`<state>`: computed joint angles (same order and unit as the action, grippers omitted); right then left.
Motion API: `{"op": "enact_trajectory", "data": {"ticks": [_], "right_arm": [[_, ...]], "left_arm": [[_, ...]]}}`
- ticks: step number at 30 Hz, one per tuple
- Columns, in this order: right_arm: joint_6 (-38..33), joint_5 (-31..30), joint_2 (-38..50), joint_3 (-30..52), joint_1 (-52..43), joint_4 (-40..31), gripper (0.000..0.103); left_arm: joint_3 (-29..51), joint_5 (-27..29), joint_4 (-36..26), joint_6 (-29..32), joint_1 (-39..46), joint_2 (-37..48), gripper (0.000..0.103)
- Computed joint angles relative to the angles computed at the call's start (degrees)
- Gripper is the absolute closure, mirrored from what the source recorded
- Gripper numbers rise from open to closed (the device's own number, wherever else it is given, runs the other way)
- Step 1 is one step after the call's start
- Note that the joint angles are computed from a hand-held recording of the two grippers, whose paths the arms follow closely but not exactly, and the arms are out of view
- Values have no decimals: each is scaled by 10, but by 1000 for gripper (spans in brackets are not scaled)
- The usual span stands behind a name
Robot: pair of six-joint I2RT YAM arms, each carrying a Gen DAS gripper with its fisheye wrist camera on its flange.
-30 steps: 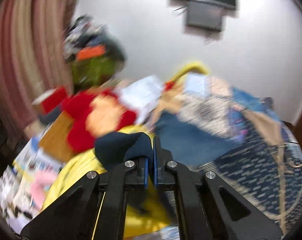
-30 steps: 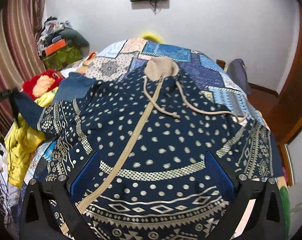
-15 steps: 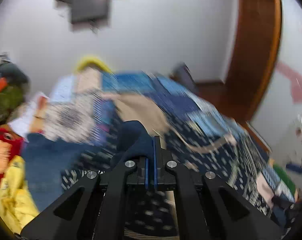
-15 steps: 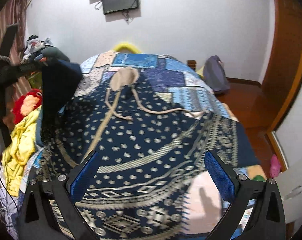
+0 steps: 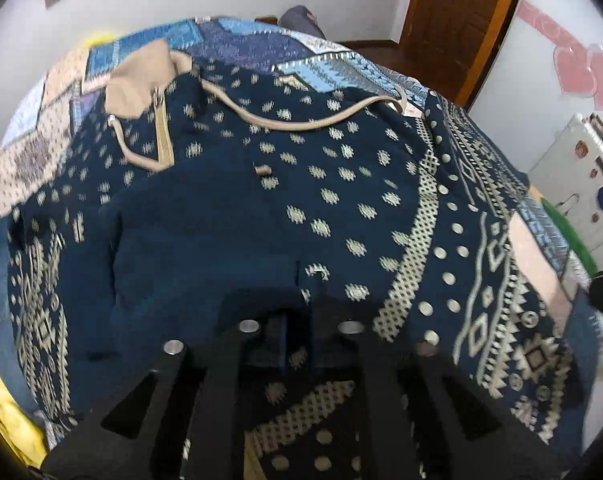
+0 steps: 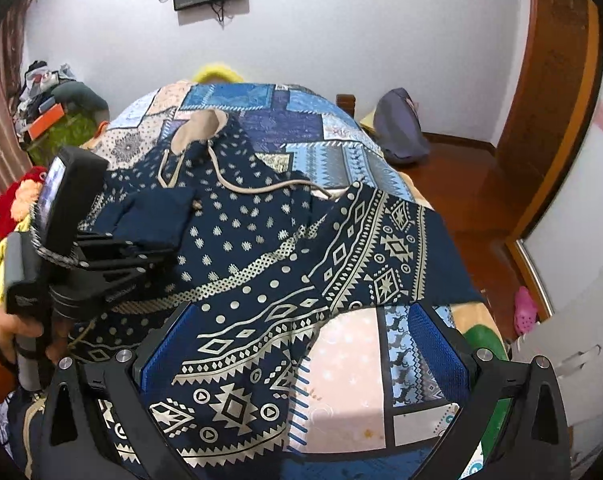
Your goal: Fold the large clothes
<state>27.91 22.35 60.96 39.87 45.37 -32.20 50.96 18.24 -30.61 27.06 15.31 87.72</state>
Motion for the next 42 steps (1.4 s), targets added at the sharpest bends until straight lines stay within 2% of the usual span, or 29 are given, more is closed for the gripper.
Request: {"op": "enact_trajectory", "data": {"ticks": [2, 6, 11, 13, 17, 20, 28, 29, 32, 34, 35, 36, 38, 39, 42], "right_arm": [[-2, 0, 17, 8, 3, 3, 0], [-10, 3, 60, 41, 24, 8, 0], [-33, 7, 124, 106, 60, 22, 0], [-47, -1, 165, 144, 75, 31, 0], [-77, -24, 265, 230, 97, 40, 0], [-99, -45, 355, 308, 113, 35, 0], [-130, -87, 594, 529, 132, -19, 1], [-132, -86, 611, 545, 130, -28, 3], [-139, -82, 663, 594, 125, -44, 24], [-135, -83, 666, 587, 121, -21, 28], [-134, -75, 664, 583, 121, -11, 41], [-136, -62, 659, 577, 120, -2, 62], [-135, -68, 650, 575, 111, 3, 82], [-130, -81, 644, 572, 106, 3, 88], [-123, -93, 600, 533, 94, 31, 90]], "left_arm": [[1, 11, -25, 12, 10, -13, 57], [-28, 32, -52, 66, 66, -83, 47], [-19, 75, -74, 141, 222, -127, 17], [-4, 84, -64, 156, 267, -113, 13], [41, 96, -62, 199, 358, -62, 13], [76, 90, -53, 203, 399, -3, 13], [98, 85, -21, 192, 431, 77, 13], [100, 86, -19, 192, 434, 84, 13], [95, 88, -7, 194, 438, 87, 13], [92, 87, 3, 196, 439, 88, 13], [89, 86, 8, 194, 437, 87, 13], [88, 85, 8, 194, 436, 86, 13], [90, 83, 4, 188, 431, 84, 13], [91, 84, -1, 185, 429, 81, 13], [90, 91, -8, 174, 420, 66, 13]]}}
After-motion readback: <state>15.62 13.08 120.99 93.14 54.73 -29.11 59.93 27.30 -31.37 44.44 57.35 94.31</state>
